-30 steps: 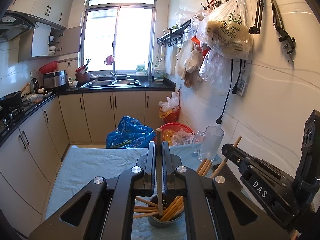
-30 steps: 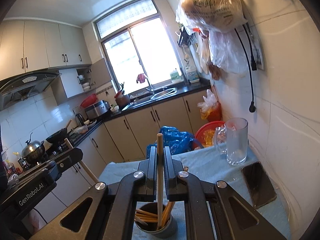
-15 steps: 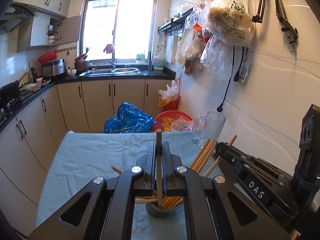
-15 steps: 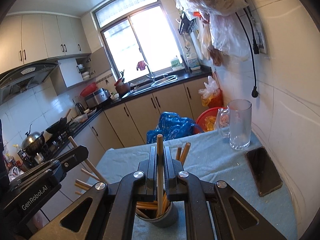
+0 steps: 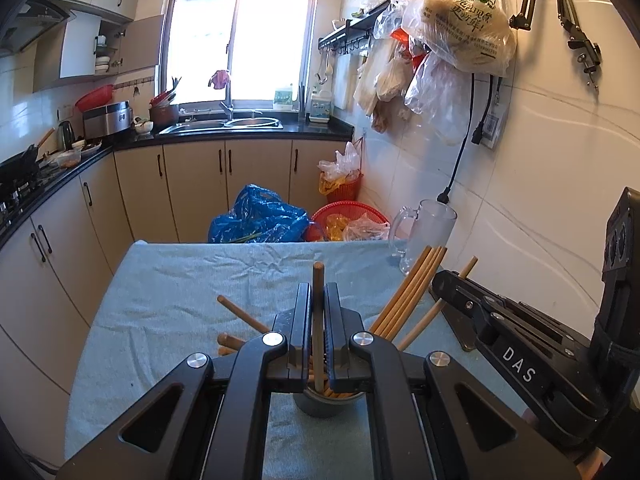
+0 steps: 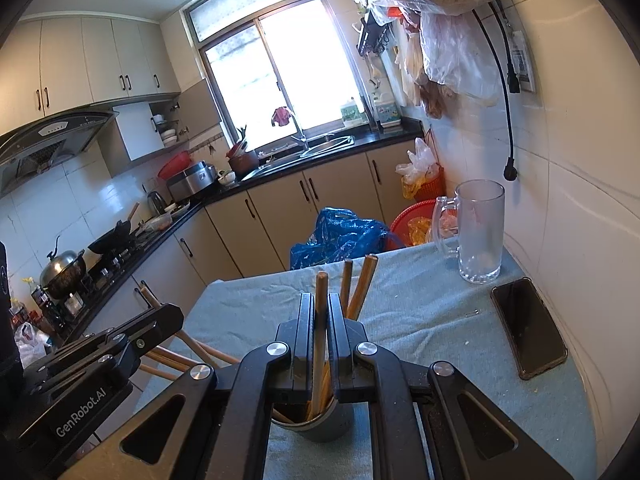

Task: Organize utensils
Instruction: 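Lower both held chopsticks over the black cup, tips into its opening, then open the left tool to drop its chopstick in the cup while the right tool releases its own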

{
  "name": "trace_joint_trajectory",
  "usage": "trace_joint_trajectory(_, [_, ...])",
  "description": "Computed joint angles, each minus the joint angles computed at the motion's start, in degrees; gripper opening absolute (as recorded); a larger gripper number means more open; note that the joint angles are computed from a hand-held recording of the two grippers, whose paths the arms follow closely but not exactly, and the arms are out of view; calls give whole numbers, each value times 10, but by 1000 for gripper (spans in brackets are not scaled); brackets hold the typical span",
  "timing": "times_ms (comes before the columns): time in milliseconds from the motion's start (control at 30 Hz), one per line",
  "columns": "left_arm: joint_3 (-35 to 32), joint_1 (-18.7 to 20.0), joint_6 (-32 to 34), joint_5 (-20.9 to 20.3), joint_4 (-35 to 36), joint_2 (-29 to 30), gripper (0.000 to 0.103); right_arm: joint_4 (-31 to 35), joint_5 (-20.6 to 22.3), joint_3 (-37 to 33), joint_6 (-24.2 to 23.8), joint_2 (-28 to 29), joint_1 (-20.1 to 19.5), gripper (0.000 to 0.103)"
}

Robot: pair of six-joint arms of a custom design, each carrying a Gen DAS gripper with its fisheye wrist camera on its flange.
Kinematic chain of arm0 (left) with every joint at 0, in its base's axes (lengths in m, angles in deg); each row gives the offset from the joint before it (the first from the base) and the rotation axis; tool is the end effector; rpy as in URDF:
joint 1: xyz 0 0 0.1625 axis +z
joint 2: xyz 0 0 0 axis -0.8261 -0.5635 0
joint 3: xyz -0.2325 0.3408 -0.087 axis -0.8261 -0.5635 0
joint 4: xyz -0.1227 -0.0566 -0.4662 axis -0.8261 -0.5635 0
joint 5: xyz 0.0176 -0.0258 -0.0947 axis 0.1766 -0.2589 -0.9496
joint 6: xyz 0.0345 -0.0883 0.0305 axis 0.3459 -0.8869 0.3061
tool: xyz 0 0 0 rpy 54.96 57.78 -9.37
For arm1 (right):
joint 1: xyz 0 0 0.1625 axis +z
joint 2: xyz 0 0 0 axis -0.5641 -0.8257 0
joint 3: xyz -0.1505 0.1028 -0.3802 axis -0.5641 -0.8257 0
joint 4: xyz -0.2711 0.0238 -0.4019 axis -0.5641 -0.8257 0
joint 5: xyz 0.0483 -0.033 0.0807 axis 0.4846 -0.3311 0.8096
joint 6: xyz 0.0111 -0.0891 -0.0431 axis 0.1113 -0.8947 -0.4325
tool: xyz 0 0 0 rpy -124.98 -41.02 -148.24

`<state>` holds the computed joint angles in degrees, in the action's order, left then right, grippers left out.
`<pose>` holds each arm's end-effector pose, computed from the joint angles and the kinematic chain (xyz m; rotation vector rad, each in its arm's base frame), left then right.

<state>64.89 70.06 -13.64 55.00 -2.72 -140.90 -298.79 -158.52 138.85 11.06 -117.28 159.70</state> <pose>-0.1964 -0.2827 0.3167 0.2838 2.1298 -1.2636 0.3478 -0.3216 0.0381 0.8564 -2.5966 1.1645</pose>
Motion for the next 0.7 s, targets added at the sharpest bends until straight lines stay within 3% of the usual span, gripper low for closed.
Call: trace_joint_trajectory(700, [7,-2,-12,-15,16,-20,5,5,-6,-5,-5,11,-3,7])
